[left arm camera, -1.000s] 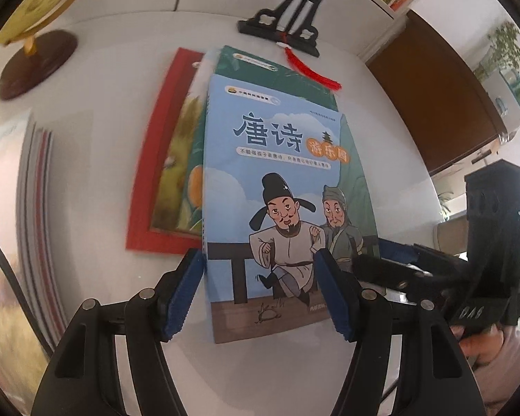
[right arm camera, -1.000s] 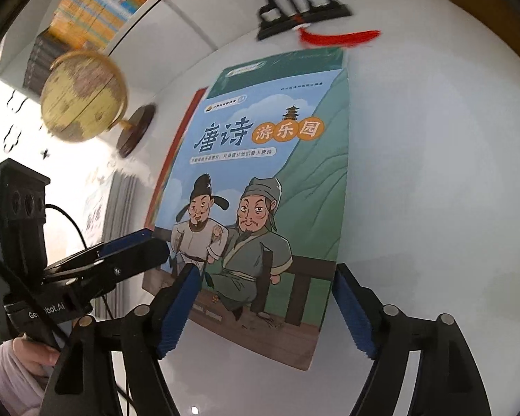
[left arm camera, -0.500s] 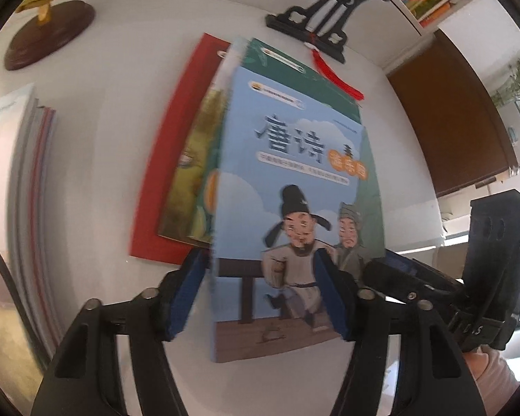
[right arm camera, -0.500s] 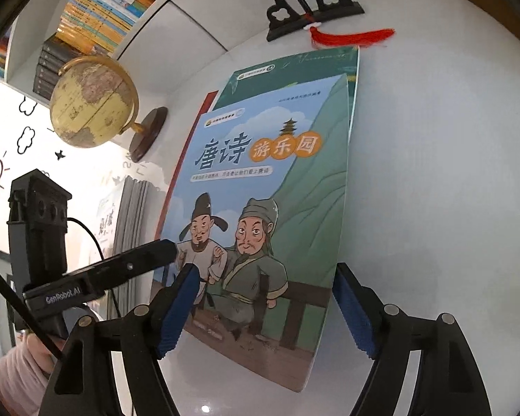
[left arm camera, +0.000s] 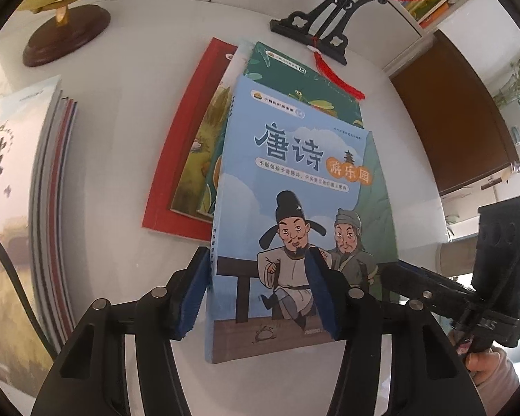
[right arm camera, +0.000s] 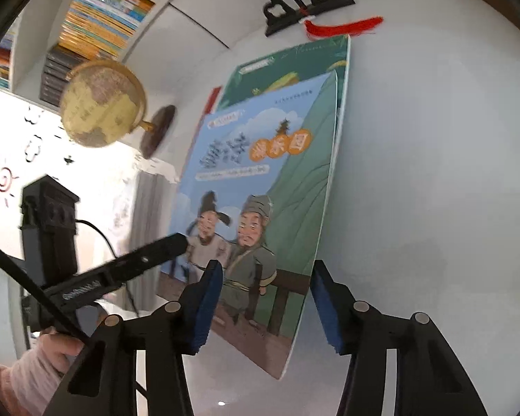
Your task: Organize books
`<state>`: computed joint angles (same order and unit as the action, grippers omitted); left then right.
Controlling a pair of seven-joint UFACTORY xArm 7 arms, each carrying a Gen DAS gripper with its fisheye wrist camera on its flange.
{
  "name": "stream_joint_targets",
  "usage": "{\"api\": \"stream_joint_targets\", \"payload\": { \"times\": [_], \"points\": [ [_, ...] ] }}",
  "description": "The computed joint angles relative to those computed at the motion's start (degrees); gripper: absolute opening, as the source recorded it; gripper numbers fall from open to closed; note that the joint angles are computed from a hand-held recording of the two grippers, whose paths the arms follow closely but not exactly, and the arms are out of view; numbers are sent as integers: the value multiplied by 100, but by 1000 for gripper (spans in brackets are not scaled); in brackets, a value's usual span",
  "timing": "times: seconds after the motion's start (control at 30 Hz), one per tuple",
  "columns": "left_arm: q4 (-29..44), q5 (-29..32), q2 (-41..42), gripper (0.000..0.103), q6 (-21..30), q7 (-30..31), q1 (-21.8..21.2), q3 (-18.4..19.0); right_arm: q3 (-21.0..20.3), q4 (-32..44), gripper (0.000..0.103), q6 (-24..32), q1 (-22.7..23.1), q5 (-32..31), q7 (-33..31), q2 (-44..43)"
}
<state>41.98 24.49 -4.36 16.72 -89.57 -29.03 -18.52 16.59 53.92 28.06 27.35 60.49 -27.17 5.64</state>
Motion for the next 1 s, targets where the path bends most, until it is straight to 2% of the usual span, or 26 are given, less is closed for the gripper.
{"api": "stream_joint_targets", "payload": {
  "times": [0.07,0.1,0.17,0.2,0.23,0.3,0.4,0.53,0.67,0.73,0.8,0.9,1.0],
  "points": [
    [-94,93,-109,52,-31,-179,17,-37,16,-47,49,124,-29,283,-376,-147],
    [-126,131,-145,52,-66,-276,36,-64,13,-60,44,159,-14,348,-520,-215],
    [-214,210,-240,52,-200,-483,95,-119,3,-96,30,75,66,302,-632,-331],
    [-239,274,-276,52,-249,-579,135,-160,5,-145,18,-88,127,120,-552,-388],
    [-296,325,-332,52,-343,-663,170,-197,-3,-185,15,-211,179,-164,-374,-420],
    [-338,286,-374,52,-411,-630,183,-255,-29,-252,15,-303,232,-470,-213,-453],
    [-278,141,-338,49,-249,-494,145,-320,-68,-354,15,-281,257,-602,-78,-484],
    [-73,-139,-146,49,99,-171,-34,-280,-123,-404,15,-230,220,-293,-67,-442],
    [-74,76,-213,49,100,-384,-63,-261,-160,-379,17,-30,132,164,-283,-429],
    [-57,308,-268,49,87,-579,-12,-312,-116,-402,14,-181,191,-103,-309,-521],
    [107,426,-266,49,372,-495,-35,-356,-48,-451,13,-465,303,-638,-123,-631],
    [270,462,-311,49,696,-329,-112,-355,-26,-450,13,-685,439,-935,5,-740],
    [278,525,-496,49,761,-346,-103,-364,-69,-440,13,-747,512,-1176,87,-867]
  ]
}}
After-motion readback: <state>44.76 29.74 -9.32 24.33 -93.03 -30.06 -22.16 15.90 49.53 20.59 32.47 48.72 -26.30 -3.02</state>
